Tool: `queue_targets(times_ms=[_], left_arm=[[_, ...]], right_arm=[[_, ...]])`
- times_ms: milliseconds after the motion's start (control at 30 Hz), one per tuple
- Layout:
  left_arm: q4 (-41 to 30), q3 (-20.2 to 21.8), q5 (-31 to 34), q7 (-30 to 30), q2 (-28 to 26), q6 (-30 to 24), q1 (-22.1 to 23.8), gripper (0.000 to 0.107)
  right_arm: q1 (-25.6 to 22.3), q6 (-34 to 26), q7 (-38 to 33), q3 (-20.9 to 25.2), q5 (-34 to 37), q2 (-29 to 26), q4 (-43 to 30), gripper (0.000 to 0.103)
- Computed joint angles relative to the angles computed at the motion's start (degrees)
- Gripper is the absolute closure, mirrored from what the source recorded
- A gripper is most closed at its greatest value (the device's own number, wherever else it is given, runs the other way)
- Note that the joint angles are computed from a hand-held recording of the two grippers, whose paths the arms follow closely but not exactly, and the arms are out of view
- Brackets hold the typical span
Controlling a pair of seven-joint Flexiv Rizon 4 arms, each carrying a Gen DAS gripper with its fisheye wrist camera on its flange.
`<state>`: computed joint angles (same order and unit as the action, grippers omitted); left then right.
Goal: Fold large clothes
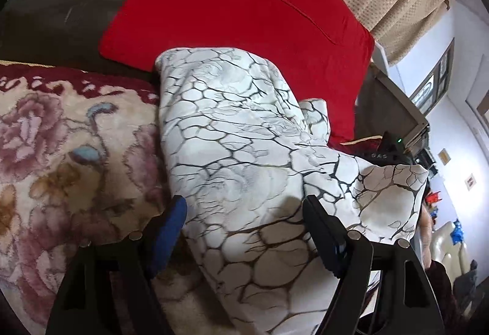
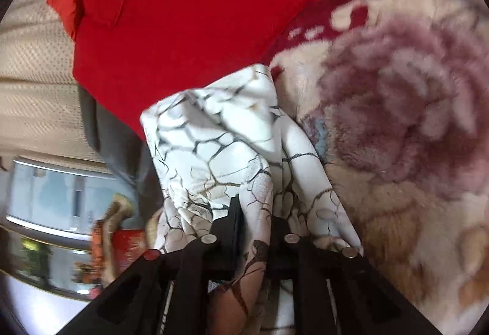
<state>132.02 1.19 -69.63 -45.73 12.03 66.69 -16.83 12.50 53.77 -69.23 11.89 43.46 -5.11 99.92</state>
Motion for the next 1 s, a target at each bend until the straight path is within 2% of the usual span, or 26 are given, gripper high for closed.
queue_targets(times_ms=[33, 67, 100, 200, 300, 367, 433, 567, 700, 800, 833, 933, 1000], left_arm=[[-0.1, 0.2, -0.3, 0.4, -0.2, -0.5, 0.0, 0.029], [-0.3, 0.4, -0.7, 0.8, -0.4, -1.3, 0.2, 0.029], [-0.5, 0.4, -0.6, 0.7, -0.6, -1.8, 0.3, 0.029], [-1.0, 0.5, -0.5, -0.1, -0.9, -3.2, 1.0, 0.028], [-0.6, 0.2, -0.9, 0.4, -0.8, -2.7, 1.1, 0.028], [-0.5, 0.1, -1.0, 0.5, -0.8, -2.7, 1.1, 0.028], [-0.5, 0.1, -1.0, 0.6, -0.8, -2.8, 1.2, 0.028], [-0.5, 0.3, -0.4, 0.4, -0.7, -3.2, 1.6, 0.028], [-0.7, 0.5, 0.2, -0.3, -0.9, -4.0, 2.1, 0.028], [-0.9, 0.5, 0.4, -0.9, -1.2, -4.2, 2.4, 0.028], [-1.0, 0.5, 0.3, -1.2, -1.3, -4.5, 2.5, 0.028], [-1.1, 0.5, 0.1, -2.3, -1.5, -5.1, 2.8, 0.028], [-0.9, 0.4, 0.6, -2.8, -1.4, -4.8, 2.9, 0.028]], right_arm=[[0.7, -0.8, 3.2, -0.2, -5.1, 0.8, 0.3, 0.065], [1.3, -1.8, 6.2, -0.4, -9.6, 1.6, 0.5, 0.035], [1.8, -2.1, 8.9, -0.5, -13.8, 2.6, 0.9, 0.026], [3.2, 2.5, 11.3, -0.4, -23.3, 4.5, 1.9, 0.024], [3.9, -0.1, 9.4, -1.1, -26.3, 3.8, -1.5, 0.024], [4.1, -1.0, 5.8, -1.1, -25.3, 2.7, -3.6, 0.024], [3.7, -4.7, -0.2, -1.1, -20.5, 0.7, -7.5, 0.024], [3.5, -12.8, -2.1, -1.0, -20.7, -5.4, -15.8, 0.025], [4.7, -16.5, 2.5, -1.1, -26.6, -9.9, -18.5, 0.025], [5.7, -14.5, 4.2, -0.8, -30.5, -10.9, -17.4, 0.024], [6.2, -14.0, 4.5, -0.8, -32.3, -10.8, -16.9, 0.020], [8.5, -14.0, 7.0, -1.3, -39.4, -12.0, -16.3, 0.019], [10.4, -16.0, 7.1, -1.7, -46.0, -12.6, -16.1, 0.028]])
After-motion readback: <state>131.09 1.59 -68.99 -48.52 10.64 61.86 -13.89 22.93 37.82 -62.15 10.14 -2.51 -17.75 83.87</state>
